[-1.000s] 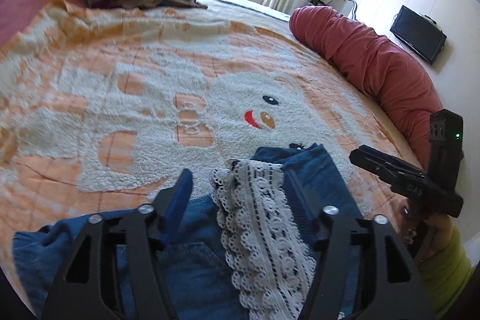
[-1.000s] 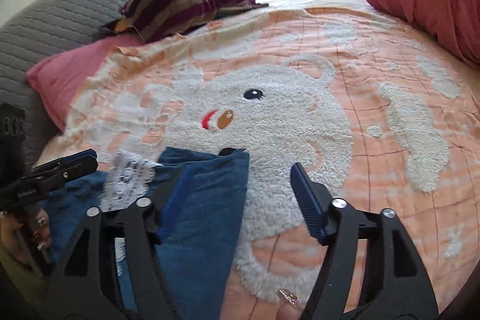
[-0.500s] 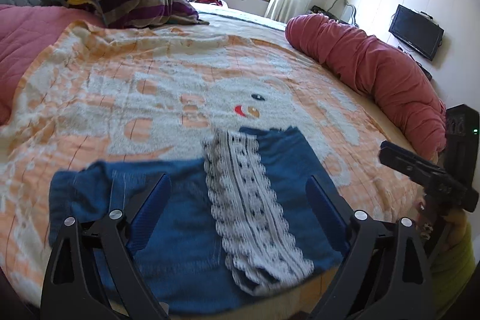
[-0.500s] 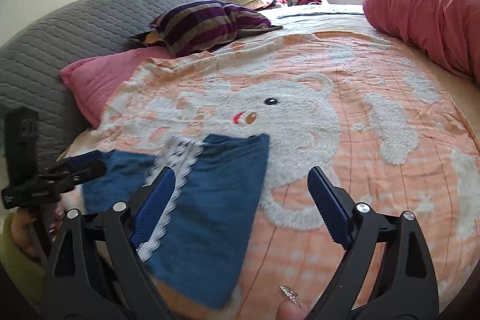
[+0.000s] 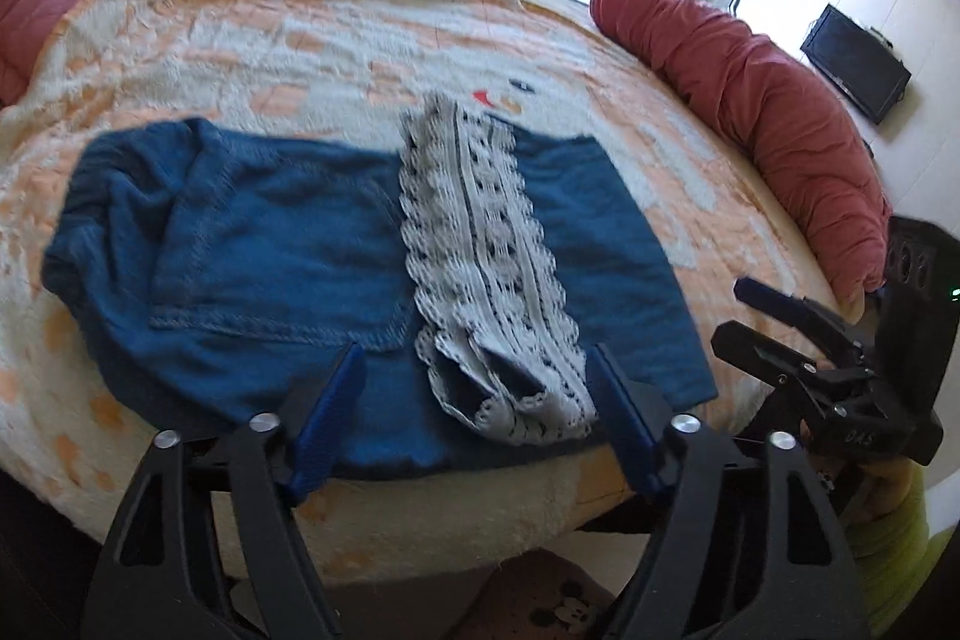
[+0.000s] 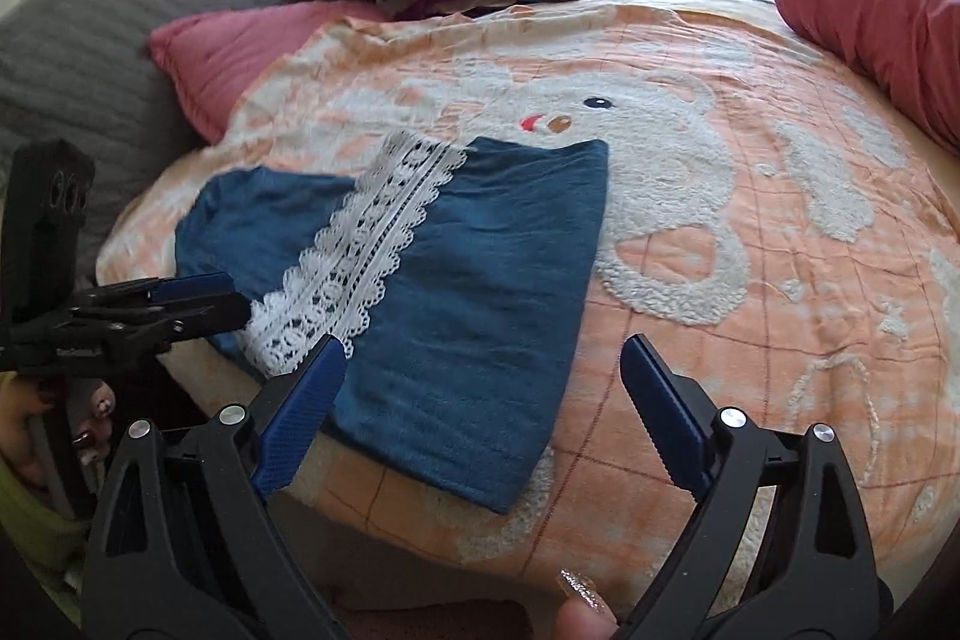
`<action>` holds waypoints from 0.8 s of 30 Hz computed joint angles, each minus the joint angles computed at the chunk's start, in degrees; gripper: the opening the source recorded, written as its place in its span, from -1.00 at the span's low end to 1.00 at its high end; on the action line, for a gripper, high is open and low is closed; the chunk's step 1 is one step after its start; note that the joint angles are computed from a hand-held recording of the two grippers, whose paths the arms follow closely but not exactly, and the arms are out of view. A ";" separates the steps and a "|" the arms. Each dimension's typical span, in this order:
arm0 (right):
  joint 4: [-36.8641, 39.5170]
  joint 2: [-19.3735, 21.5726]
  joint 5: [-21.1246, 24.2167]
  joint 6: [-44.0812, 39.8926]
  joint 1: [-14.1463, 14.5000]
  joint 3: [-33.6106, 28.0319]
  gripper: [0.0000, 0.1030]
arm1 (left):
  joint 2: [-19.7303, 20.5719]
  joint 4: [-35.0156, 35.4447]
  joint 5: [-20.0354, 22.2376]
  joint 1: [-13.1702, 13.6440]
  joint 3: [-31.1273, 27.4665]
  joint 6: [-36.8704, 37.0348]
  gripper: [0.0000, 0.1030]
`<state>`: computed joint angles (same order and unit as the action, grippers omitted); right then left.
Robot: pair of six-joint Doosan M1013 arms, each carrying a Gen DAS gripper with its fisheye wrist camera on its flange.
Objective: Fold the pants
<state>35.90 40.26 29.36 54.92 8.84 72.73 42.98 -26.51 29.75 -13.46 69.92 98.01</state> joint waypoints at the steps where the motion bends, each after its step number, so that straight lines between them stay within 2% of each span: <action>1: -0.33 0.01 -0.38 -0.15 0.19 0.18 0.69 | 0.15 1.01 0.06 -0.24 -0.09 -1.02 -0.08; 2: 0.49 0.05 -0.30 -1.39 0.21 0.30 0.68 | 0.31 2.12 0.08 -0.47 -0.14 -1.47 -0.42; 3: 1.25 0.10 -0.23 -2.72 0.33 0.40 0.65 | 0.43 6.08 -0.17 -0.96 -0.16 -3.97 -0.53; 4: 1.21 0.16 -0.35 -3.72 0.55 0.48 0.55 | 0.58 9.54 0.00 -1.34 -0.26 -6.12 -0.56; 6: 0.31 0.38 -0.19 -5.45 0.89 0.40 0.43 | 0.84 11.75 0.51 -1.55 -0.25 -7.36 -0.55; 8: -4.21 1.01 0.79 -2.25 1.26 -0.38 0.41 | 0.68 10.94 -0.05 -1.42 0.36 -6.72 -0.55; 11: -12.55 2.81 4.97 6.38 1.44 -2.79 0.38 | 0.56 11.10 -0.15 -1.38 0.55 -6.65 -0.51; 18: -6.29 2.37 4.23 2.88 0.48 -1.88 0.38 | -0.55 13.53 -0.91 -1.52 0.90 -8.64 -0.33; 20: -4.69 2.09 3.60 2.23 0.35 -1.53 0.38 | -1.06 13.97 -1.28 -1.54 1.17 -9.07 -0.17; 24: -0.96 1.51 2.41 -0.27 0.07 -0.75 0.41 | -1.82 14.80 -1.90 -1.70 1.43 -9.54 -0.07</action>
